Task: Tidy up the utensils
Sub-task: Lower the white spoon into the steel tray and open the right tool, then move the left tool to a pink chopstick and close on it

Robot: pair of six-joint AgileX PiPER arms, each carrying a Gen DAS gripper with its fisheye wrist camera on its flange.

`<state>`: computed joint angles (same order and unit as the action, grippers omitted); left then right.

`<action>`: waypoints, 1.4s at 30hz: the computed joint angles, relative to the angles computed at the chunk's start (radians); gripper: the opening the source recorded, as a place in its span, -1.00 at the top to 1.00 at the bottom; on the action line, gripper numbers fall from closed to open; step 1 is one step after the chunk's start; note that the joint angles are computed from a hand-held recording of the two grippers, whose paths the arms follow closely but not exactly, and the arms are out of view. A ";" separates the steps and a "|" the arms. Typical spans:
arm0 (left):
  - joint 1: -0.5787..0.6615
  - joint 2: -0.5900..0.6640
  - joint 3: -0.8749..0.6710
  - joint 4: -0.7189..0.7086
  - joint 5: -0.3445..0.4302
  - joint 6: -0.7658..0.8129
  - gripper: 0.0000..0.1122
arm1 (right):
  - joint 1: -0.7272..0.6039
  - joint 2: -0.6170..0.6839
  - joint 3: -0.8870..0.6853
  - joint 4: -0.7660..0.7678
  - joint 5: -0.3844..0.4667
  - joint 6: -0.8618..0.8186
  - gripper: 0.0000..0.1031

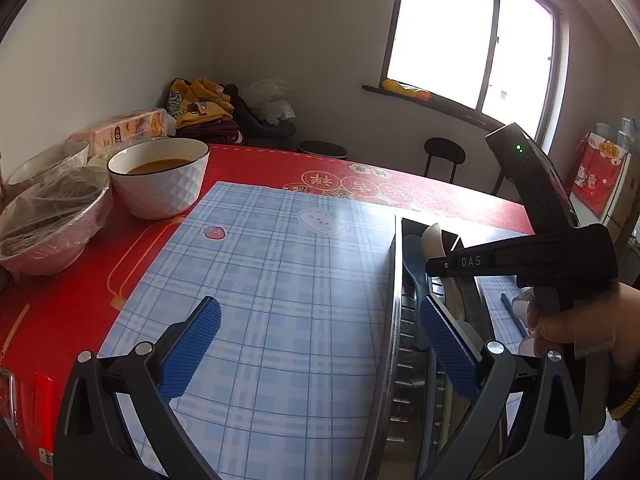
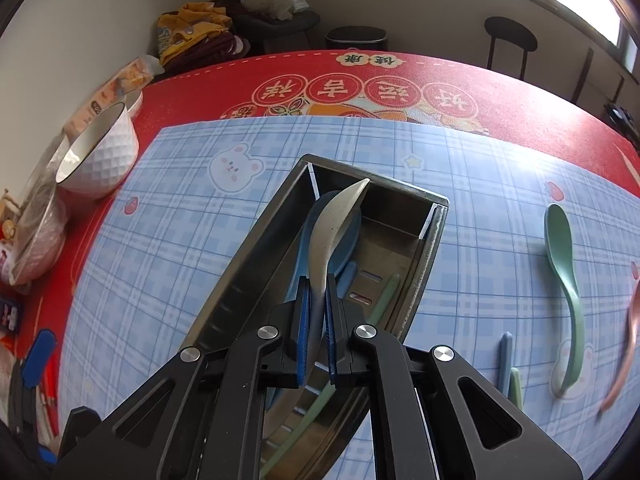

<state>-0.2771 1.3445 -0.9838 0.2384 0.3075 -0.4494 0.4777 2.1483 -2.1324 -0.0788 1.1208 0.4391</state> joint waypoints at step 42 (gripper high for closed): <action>-0.042 -0.047 0.025 -0.075 -0.042 0.093 -0.35 | -0.300 -0.979 1.284 0.155 -0.725 -0.412 -0.01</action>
